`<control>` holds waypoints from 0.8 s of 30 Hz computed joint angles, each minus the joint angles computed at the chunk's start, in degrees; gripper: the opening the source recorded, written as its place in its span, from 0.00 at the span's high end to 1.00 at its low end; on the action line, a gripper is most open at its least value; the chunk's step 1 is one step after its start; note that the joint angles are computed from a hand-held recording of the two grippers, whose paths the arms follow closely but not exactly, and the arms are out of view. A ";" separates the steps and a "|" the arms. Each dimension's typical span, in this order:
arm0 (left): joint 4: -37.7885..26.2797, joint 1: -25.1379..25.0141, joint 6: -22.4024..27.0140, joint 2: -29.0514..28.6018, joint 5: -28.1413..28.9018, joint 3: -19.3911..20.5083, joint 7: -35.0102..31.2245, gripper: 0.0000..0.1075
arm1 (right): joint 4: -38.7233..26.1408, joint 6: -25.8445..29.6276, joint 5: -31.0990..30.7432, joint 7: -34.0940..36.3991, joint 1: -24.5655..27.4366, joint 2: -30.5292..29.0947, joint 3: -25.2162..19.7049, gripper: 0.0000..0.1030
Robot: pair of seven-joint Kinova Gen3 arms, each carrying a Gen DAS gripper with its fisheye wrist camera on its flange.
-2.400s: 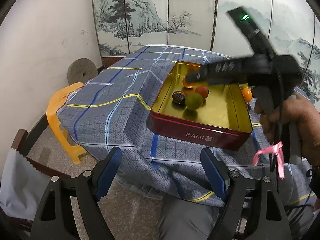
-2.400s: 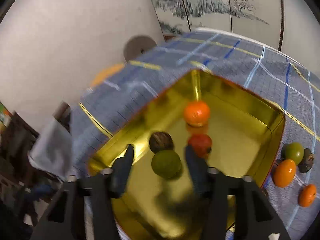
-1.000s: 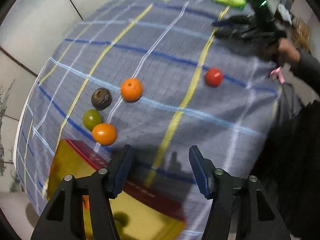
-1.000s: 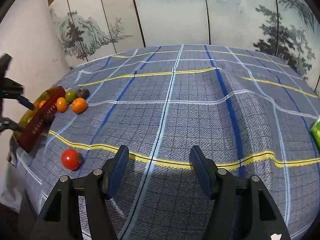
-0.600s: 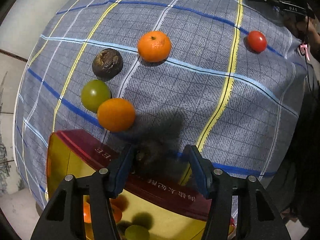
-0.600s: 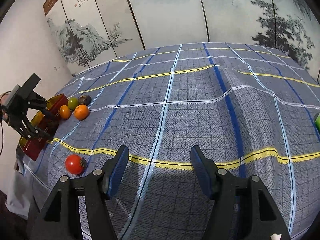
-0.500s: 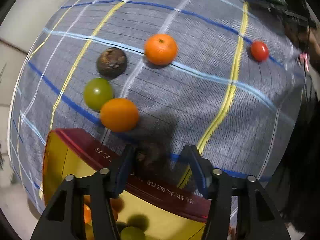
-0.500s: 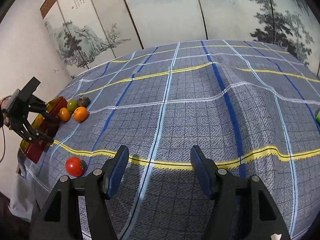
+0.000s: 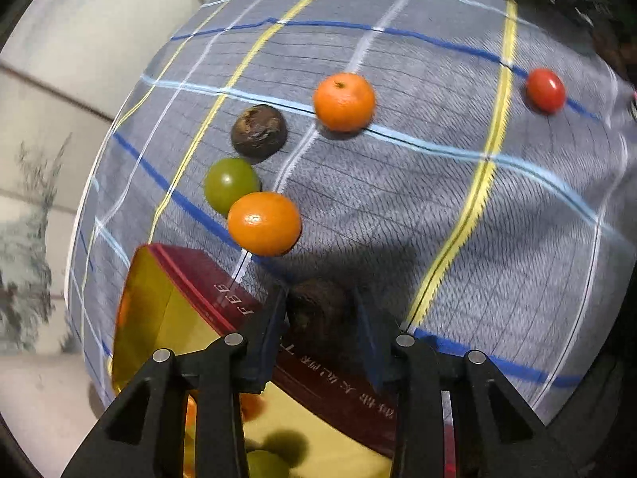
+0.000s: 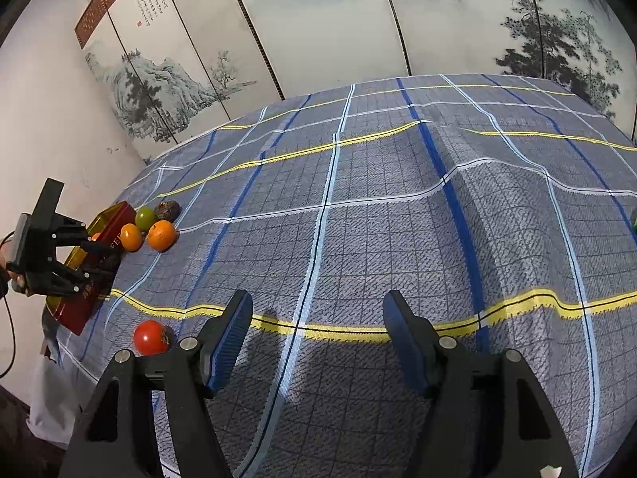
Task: Organize fruits
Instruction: 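Reach the left gripper to the brown round fruit and grasp it, then carry the brown fruit into the tin and open the left gripper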
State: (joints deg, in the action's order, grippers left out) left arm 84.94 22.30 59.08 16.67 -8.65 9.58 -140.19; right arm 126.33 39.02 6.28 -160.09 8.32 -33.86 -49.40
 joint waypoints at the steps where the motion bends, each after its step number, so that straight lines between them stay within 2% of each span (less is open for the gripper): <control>1: -0.61 0.34 0.83 0.39 -0.12 -0.22 0.13 0.67 | 0.02 0.02 -0.04 0.00 0.00 -0.11 0.01 0.36; 3: -2.12 2.08 1.67 1.37 -0.68 -1.09 1.82 0.68 | 0.14 -0.14 -0.18 -0.10 0.07 -0.50 0.00 0.36; 7: -2.37 1.73 1.51 1.53 -1.02 -0.28 4.78 0.69 | 0.61 -0.75 -0.69 0.13 -0.03 -1.08 0.42 0.36; 9: -2.34 1.19 0.92 0.50 2.92 -1.06 6.12 0.69 | 0.71 -0.97 -0.92 0.33 0.00 -1.27 0.51 0.36; 13: 1.06 -1.84 -4.09 -5.21 11.60 -0.93 11.52 0.69 | 0.91 -1.30 -1.50 0.73 -0.02 -1.69 0.90 0.36; 15: 3.86 -4.22 -6.65 -8.54 15.77 0.07 14.74 0.69 | 0.94 -1.34 -1.77 0.85 0.17 -1.71 0.97 0.36; 17: 7.91 -3.92 -10.11 -12.36 19.98 -2.14 16.68 0.69 | 0.84 -1.07 -1.98 0.87 0.53 -1.70 0.86 0.36; 20: 12.12 -8.01 -10.57 -16.83 26.97 -1.83 19.40 0.69 | 0.44 -0.35 -2.18 0.77 1.17 -1.21 0.52 0.36; 24: 20.06 -9.96 -12.89 -24.39 33.11 -4.77 18.53 0.69 | -0.24 0.99 -2.00 0.14 2.01 -0.15 -0.17 0.36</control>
State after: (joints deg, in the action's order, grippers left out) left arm 105.00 12.33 46.20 -7.72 24.45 4.80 -121.66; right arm 126.09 40.01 4.28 -159.94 10.33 -34.01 -49.57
